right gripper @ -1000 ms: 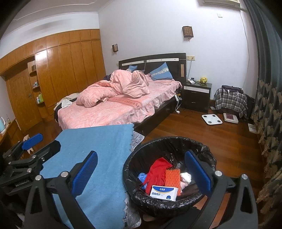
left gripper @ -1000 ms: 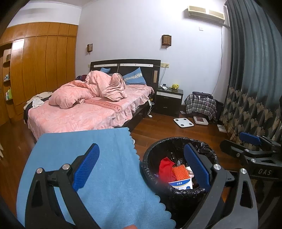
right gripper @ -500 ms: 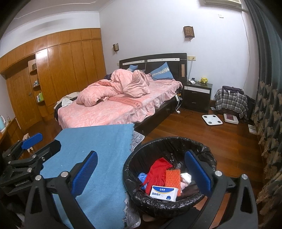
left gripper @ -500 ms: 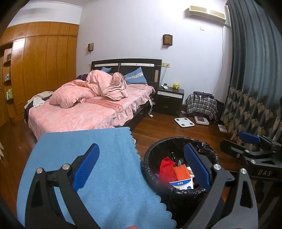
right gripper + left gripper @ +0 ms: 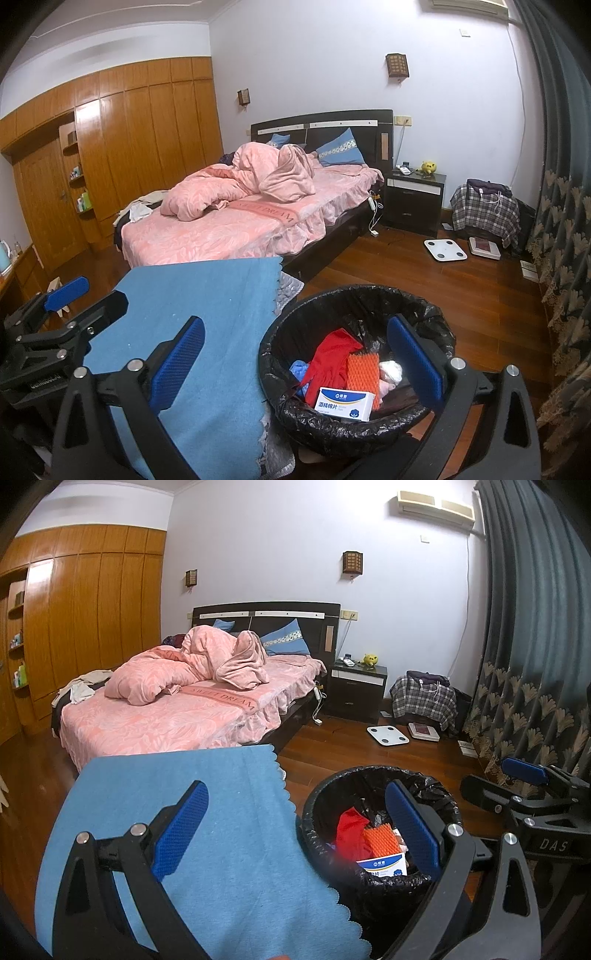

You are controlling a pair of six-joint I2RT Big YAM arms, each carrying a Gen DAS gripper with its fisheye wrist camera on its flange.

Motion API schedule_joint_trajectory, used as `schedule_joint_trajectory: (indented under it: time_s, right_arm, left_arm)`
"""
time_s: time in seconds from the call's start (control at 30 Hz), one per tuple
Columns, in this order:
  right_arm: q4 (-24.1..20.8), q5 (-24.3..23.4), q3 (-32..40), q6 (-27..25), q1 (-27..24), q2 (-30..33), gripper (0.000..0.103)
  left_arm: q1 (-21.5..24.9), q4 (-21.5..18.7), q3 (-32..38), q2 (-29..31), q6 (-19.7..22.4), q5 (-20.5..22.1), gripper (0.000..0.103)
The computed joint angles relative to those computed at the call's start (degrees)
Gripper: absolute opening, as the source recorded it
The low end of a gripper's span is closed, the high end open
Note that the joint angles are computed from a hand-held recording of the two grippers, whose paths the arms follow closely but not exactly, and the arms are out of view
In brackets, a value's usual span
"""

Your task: Collect trash

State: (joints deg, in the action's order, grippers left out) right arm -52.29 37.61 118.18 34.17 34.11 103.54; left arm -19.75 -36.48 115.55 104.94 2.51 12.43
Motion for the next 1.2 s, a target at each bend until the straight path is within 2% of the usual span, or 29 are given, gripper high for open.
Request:
schedule_joint_trajectory:
  time_s: [1.2]
  right_arm:
    - [-0.96,-0.01,1.51,0.06,0.07,0.79,0.097]
  left_arm:
    - [0.16,-1.10,1.18,0.31,0.13,0.12,0.094]
